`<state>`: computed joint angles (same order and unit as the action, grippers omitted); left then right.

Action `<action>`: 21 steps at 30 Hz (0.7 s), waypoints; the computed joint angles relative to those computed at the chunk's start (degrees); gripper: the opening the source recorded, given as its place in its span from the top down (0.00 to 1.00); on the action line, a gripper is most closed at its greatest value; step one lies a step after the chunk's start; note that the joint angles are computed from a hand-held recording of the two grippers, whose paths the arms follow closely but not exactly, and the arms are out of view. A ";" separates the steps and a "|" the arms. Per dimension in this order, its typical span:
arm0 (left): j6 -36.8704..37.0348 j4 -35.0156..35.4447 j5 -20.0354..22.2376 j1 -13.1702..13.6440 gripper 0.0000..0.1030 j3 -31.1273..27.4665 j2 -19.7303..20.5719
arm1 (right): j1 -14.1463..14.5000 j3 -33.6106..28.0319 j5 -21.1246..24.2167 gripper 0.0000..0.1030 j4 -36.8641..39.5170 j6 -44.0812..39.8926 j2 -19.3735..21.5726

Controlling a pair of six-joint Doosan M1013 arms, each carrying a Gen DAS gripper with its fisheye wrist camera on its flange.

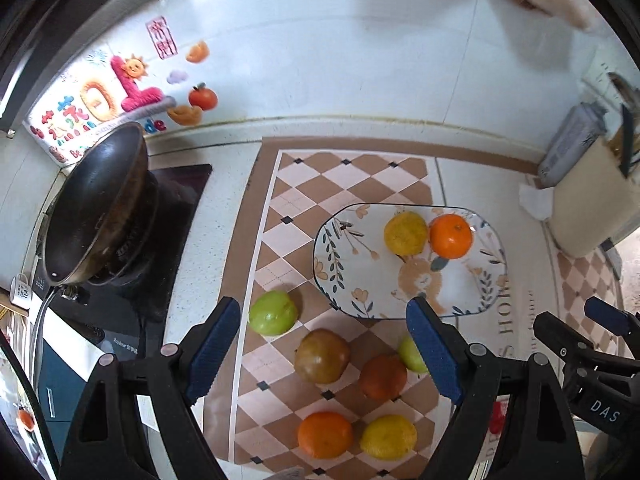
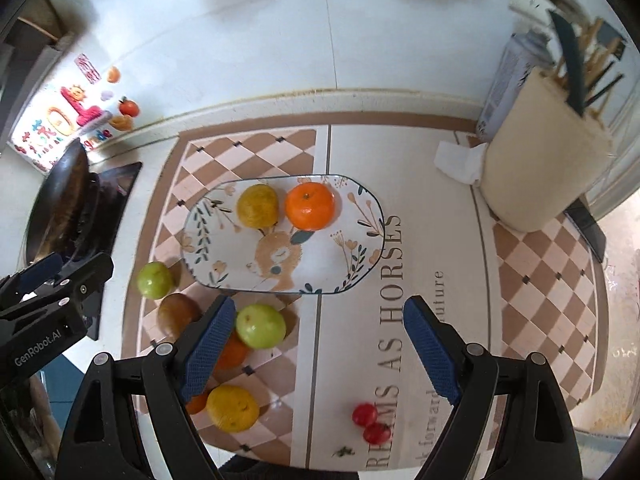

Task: Organize fruits
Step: 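Lift both open tools away from the plate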

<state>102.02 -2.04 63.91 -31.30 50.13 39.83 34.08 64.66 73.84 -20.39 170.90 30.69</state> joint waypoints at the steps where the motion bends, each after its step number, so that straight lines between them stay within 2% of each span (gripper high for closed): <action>1: 0.52 -0.77 -0.79 0.21 0.18 1.07 -0.91 | 0.53 -0.26 0.45 0.14 -0.83 0.63 -0.15; 8: 3.55 -4.41 -6.28 1.11 0.18 7.07 -6.01 | 4.06 -1.58 4.45 0.14 -6.80 5.58 -1.40; 14: 5.64 -5.99 -10.82 1.42 0.18 11.28 -9.35 | 6.06 -2.16 5.85 0.14 -9.69 8.28 -2.39; 18: 5.76 -6.76 -9.48 1.67 0.18 10.99 -9.14 | 6.11 -2.07 4.64 0.14 -8.87 8.58 -2.58; 20: 5.40 -6.95 -7.53 1.88 0.18 9.89 -8.23 | 6.02 -1.40 3.26 0.05 -9.04 9.07 -2.49; 21: 5.06 -6.94 -6.51 1.97 0.13 9.40 -7.80 | 5.91 -1.02 2.42 0.05 -9.21 8.73 -2.33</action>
<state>107.09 -8.98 57.41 -29.33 59.53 32.03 39.99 63.64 76.27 -29.60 179.63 28.36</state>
